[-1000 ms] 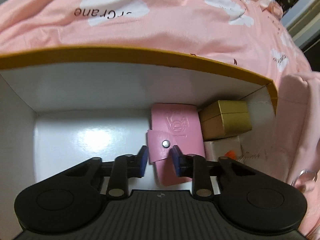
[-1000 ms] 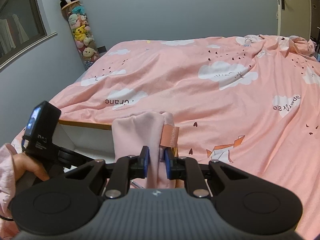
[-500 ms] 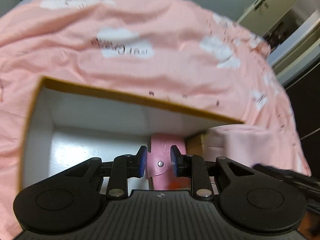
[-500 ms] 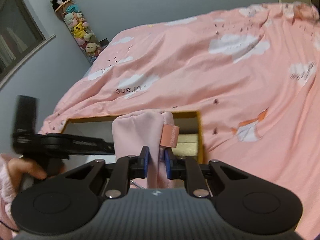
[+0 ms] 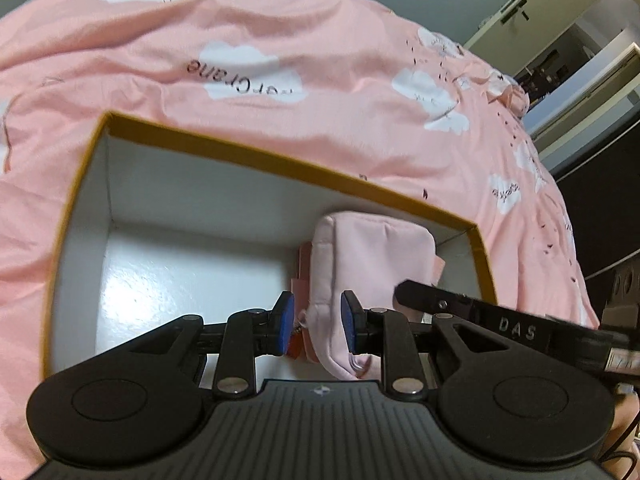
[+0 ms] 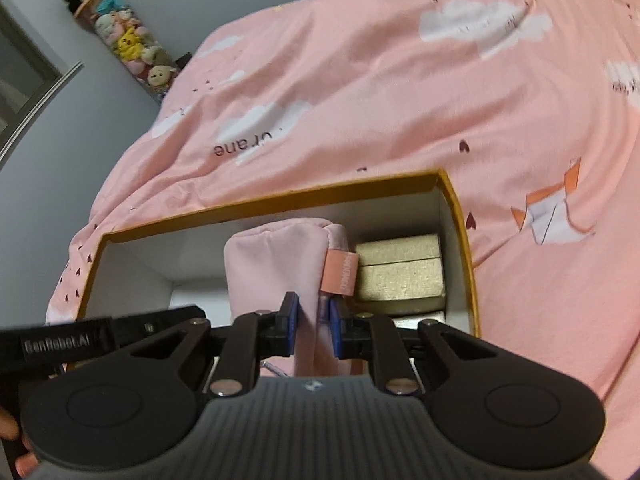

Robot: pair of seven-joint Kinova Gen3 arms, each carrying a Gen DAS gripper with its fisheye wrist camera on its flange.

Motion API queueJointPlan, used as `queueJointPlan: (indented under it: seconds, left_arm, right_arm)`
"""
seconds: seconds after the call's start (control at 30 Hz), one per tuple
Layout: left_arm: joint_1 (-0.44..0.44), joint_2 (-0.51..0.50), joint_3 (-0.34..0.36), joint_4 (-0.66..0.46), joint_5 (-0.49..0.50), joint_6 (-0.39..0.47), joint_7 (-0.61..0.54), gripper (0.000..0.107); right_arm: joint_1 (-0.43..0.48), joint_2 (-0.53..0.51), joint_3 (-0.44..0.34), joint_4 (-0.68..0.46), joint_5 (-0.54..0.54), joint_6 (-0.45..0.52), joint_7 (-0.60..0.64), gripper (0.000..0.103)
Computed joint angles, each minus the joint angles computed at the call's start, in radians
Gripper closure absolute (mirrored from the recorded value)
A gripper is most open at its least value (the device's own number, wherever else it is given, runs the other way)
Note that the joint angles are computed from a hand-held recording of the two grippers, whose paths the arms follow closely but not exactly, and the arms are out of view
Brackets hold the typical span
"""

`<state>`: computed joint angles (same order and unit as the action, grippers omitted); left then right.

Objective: Organize objects
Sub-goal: 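Lower the light pink pouch into the orange box with the right tool and release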

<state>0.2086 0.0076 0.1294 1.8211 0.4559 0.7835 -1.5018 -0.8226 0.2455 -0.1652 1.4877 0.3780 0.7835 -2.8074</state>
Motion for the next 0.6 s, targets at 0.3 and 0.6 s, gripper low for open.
queueJointPlan:
  seconds: [0.3, 0.6]
  left_arm:
    - [0.006, 0.059, 0.015, 0.0, 0.019, -0.019, -0.002, 0.08]
    - [0.02, 0.068, 0.025, -0.001, -0.007, -0.048, 0.028, 0.079]
  right_arm:
    - [0.029, 0.041, 0.011, -0.016, -0.079, -0.009, 0.019, 0.084]
    - [0.024, 0.075, 0.019, -0.048, -0.108, 0.014, 0.075, 0.076]
